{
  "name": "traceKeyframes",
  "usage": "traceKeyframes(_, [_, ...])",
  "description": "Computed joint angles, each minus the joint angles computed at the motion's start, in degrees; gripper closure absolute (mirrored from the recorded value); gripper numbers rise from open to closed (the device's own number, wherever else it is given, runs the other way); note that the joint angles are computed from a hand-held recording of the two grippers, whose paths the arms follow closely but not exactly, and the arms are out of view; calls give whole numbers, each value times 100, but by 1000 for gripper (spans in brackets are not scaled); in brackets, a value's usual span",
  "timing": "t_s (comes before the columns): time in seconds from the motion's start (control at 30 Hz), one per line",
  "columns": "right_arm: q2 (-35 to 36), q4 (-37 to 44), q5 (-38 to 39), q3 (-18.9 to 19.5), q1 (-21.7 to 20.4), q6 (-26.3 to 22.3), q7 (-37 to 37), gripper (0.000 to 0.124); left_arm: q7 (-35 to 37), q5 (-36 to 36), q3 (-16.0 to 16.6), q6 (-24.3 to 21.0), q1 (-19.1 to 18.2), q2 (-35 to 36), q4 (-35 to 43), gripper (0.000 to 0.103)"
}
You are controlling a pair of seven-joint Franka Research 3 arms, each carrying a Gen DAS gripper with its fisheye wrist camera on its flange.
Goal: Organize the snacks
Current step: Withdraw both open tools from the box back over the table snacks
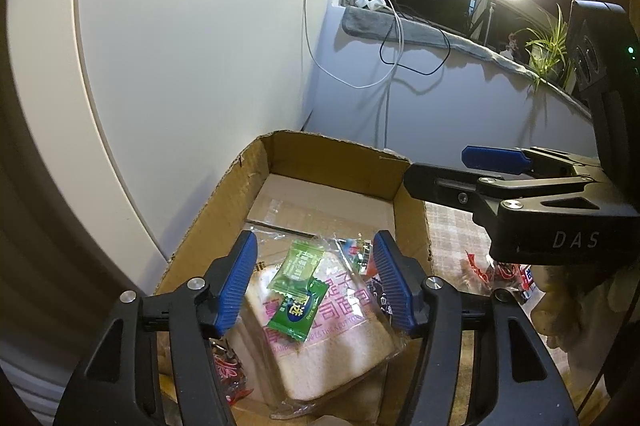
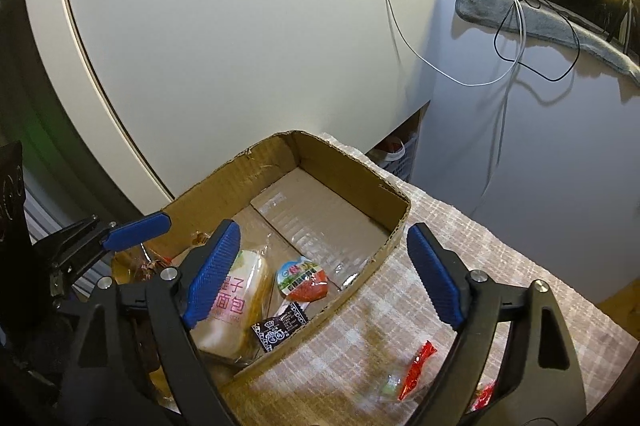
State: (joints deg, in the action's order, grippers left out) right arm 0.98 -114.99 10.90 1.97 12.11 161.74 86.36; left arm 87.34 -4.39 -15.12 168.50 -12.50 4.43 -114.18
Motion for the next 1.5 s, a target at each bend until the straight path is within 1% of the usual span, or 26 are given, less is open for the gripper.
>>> traceKeyframes(0.17, [-104,-140,-28,-8,-12,126,170,36,14,-37,-10,23,-11,-66,-61,43])
traceKeyframes(0.43, [-413,-524,183,11,-46,584,277,36,182,-256,-17,50,-58,-158,-142,43])
traceKeyframes(0.57, [-568,-685,128,23,-107,630,355,36,226,-290,-13,60,-109,-202,-176,43])
traceKeyframes(0.73, [-851,-974,-575,108,-383,568,900,36,206,-261,-15,79,-200,-256,-222,43])
traceKeyframes(0.87, [-1181,-1298,-709,83,-548,499,1013,35,263,-316,-41,70,-280,-284,-235,43])
traceKeyframes(0.9, [-1308,-1423,-760,83,-625,468,1057,34,282,-333,-51,72,-303,-290,-240,43])
traceKeyframes(0.97, [-1517,-1637,-860,107,-782,452,1149,27,355,-406,-72,64,-345,-284,-231,43])
traceKeyframes(1.0, [-1636,-1755,-903,109,-869,436,1177,25,391,-444,-83,60,-365,-282,-231,43])
traceKeyframes(1.1, [-2023,-2132,-1069,161,-1182,369,1296,23,505,-559,-130,52,-438,-290,-249,43])
traceKeyframes(1.27, [-2612,-2660,-1132,100,-1589,127,1255,23,678,-725,-213,-5,-574,-243,-213,43])
traceKeyframes(1.4, [-2979,-3000,-1404,199,-2086,-97,1326,21,790,-832,-287,-96,-647,-158,-149,43])
traceKeyframes(1.5, [-3146,-3187,-1352,29,-2139,-251,1143,21,791,-801,-338,-170,-699,-99,-115,43])
